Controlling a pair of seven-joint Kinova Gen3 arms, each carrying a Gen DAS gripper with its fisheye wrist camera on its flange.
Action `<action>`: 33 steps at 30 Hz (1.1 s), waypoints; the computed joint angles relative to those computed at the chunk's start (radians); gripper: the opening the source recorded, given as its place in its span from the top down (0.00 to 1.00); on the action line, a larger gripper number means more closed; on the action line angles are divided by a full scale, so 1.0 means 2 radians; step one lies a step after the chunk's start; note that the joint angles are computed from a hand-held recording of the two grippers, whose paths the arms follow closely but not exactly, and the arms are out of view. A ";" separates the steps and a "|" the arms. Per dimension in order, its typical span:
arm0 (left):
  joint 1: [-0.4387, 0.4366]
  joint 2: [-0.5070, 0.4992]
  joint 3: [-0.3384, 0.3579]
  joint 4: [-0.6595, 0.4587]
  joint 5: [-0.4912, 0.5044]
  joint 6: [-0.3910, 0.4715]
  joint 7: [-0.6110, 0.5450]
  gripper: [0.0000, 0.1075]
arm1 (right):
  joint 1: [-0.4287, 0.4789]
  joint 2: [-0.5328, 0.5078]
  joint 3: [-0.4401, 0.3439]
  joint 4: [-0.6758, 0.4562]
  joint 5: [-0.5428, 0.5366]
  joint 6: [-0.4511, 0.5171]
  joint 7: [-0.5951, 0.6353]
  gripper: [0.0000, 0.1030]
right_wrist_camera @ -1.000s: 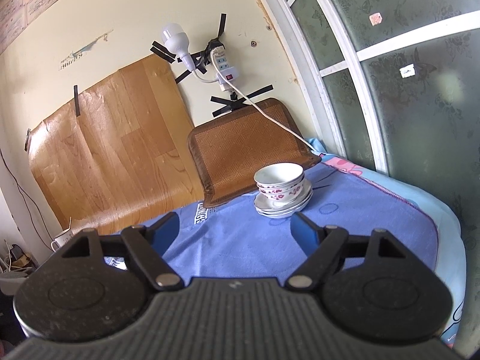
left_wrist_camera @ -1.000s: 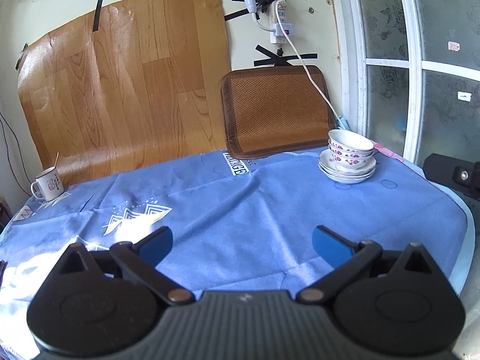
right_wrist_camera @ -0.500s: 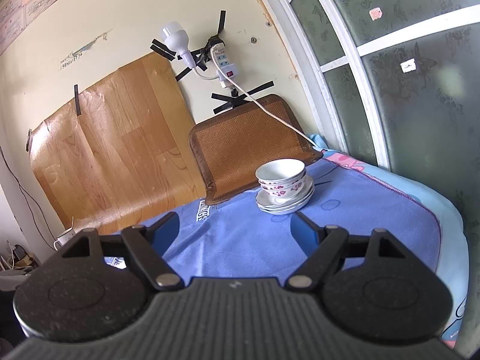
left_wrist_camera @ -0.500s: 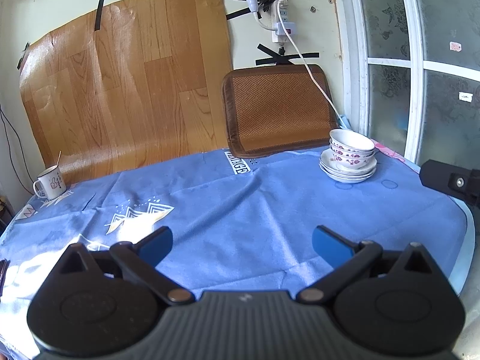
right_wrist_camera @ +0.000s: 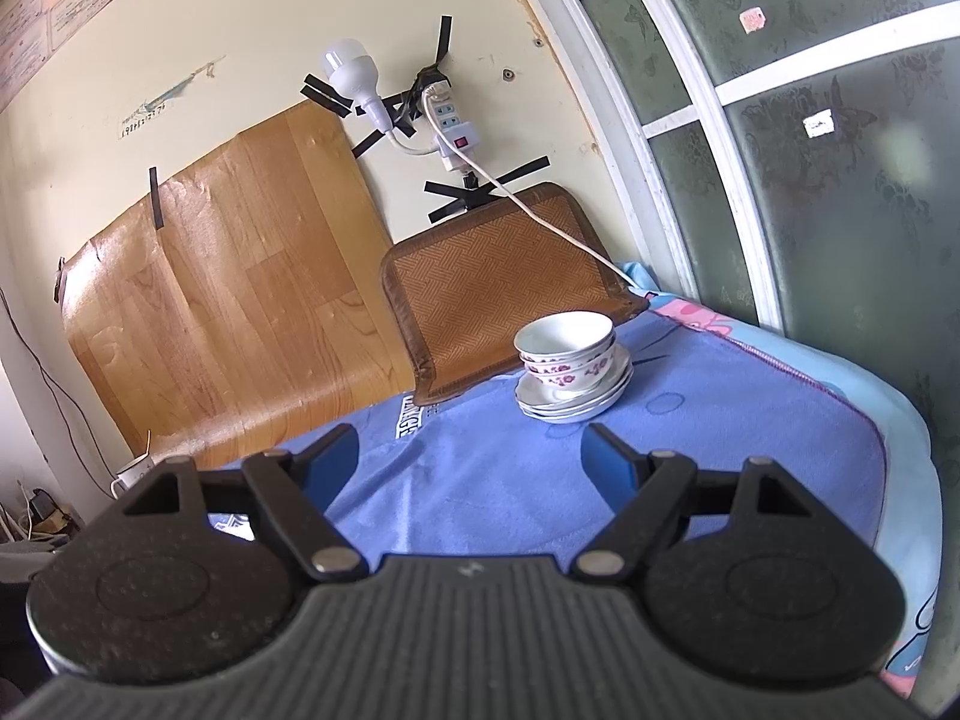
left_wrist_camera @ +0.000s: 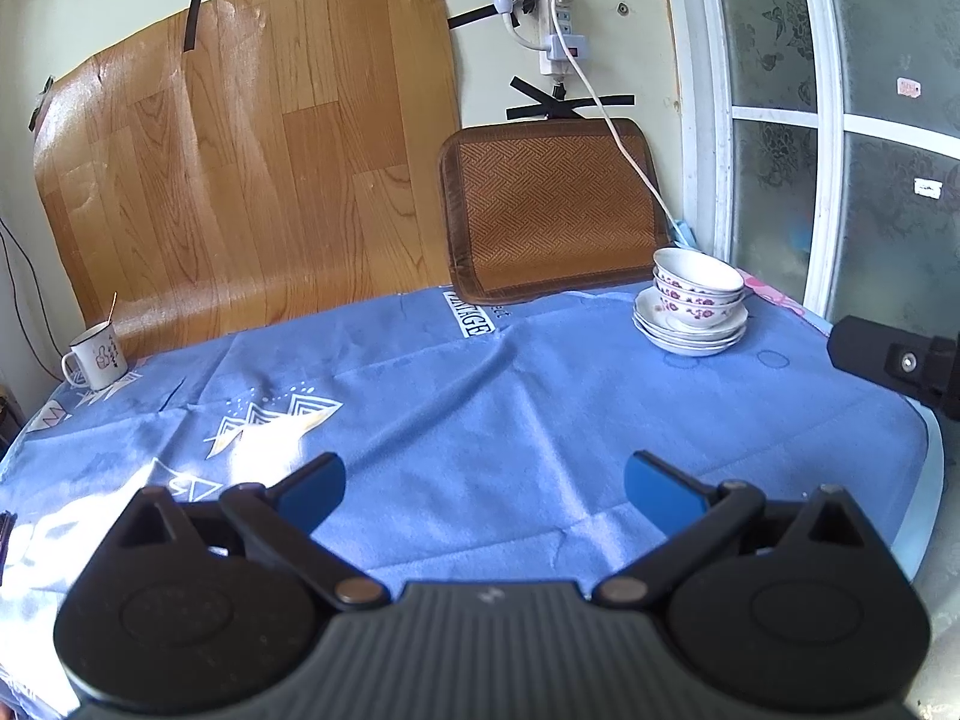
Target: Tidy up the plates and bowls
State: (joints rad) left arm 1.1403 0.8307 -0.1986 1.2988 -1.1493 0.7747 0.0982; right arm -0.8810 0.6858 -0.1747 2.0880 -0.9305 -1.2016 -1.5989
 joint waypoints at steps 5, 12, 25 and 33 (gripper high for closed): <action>-0.006 -0.003 0.005 0.001 0.006 -0.005 -0.007 0.04 | 0.000 0.001 0.000 0.000 0.002 0.000 -0.001 0.19; -0.008 -0.004 0.006 -0.001 0.017 -0.008 -0.019 0.04 | -0.003 0.001 -0.001 -0.002 -0.001 0.000 0.000 0.19; -0.011 -0.005 0.004 -0.006 0.043 -0.016 -0.041 0.04 | -0.002 0.000 -0.001 -0.002 0.000 0.005 -0.001 0.19; -0.012 -0.004 0.003 -0.011 0.058 -0.017 -0.055 0.04 | -0.001 -0.001 -0.001 -0.002 0.002 0.007 -0.002 0.19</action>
State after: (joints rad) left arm 1.1157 0.8234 -0.1920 1.2768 -1.0340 0.7400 -0.0120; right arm -0.8839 0.6844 -0.1765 2.0843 -0.9275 -1.1880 -1.6027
